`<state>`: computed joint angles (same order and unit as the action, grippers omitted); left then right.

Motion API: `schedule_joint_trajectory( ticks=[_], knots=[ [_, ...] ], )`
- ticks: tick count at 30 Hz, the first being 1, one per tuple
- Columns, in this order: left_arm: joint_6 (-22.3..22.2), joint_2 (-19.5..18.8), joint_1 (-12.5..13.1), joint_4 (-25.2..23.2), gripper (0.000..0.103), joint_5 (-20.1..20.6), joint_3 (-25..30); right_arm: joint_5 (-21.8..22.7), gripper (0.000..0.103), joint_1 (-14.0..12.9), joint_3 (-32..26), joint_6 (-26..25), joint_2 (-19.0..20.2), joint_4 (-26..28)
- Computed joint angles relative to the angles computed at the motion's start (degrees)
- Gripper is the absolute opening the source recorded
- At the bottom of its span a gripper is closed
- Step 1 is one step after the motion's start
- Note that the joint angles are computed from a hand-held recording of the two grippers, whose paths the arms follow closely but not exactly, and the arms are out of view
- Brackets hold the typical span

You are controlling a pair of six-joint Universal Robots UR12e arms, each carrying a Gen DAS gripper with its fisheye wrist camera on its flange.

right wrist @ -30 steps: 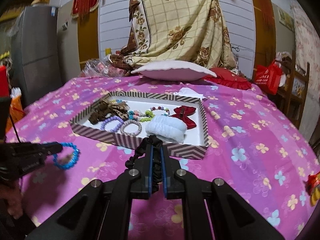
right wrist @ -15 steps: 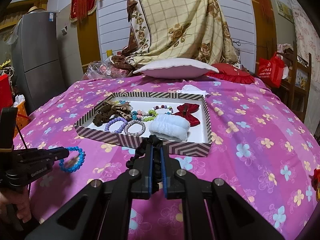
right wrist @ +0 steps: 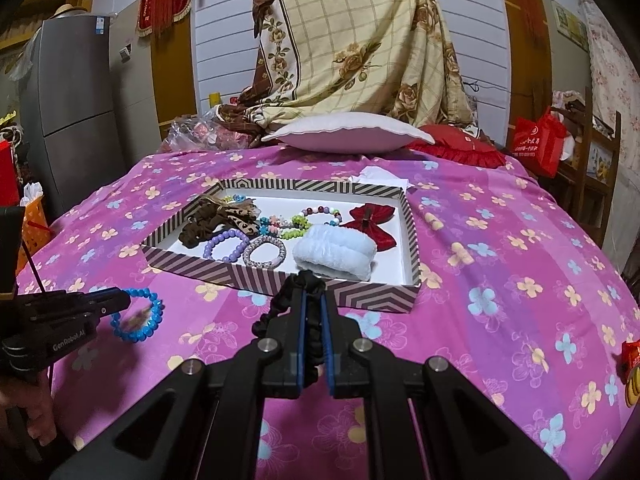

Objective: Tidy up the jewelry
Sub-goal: 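Lift the blue bead bracelet with left tool while right tool holds the black scrunchie, then carry both items over the box and open both tools to drop them inside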

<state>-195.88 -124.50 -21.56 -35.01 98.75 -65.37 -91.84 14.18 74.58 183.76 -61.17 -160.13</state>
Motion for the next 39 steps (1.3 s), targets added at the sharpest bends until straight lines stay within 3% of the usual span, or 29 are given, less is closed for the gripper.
schedule_joint_trajectory(
  ticks=[15, 25, 32, 36, 39],
  knots=[
    [0.53, 0.16, -0.27, 0.65, 0.021, -0.1, -0.29, -0.58, 0.007, 0.17, 0.12, 0.26, -0.25, 0.69],
    [-0.1, 0.18, 0.86, 2.51, 0.021, -7.19, 1.5, 2.21, 0.007, -0.71, -1.33, 2.39, -0.44, -2.08],
    [2.41, -3.46, 1.2, 1.46, 0.021, -9.84, 10.16, 4.29, 0.007, -1.98, -8.93, 4.15, 3.29, -0.39],
    [4.33, -7.78, 1.7, -1.87, 0.021, -11.93, 19.28, 5.81, 0.007, -2.85, -15.51, 6.22, 7.04, 3.23],
    [5.57, -13.26, 2.2, -8.6, 0.021, -14.09, 30.08, 10.1, 0.007, -3.91, -22.53, 9.67, 11.1, 7.85]
  ],
)
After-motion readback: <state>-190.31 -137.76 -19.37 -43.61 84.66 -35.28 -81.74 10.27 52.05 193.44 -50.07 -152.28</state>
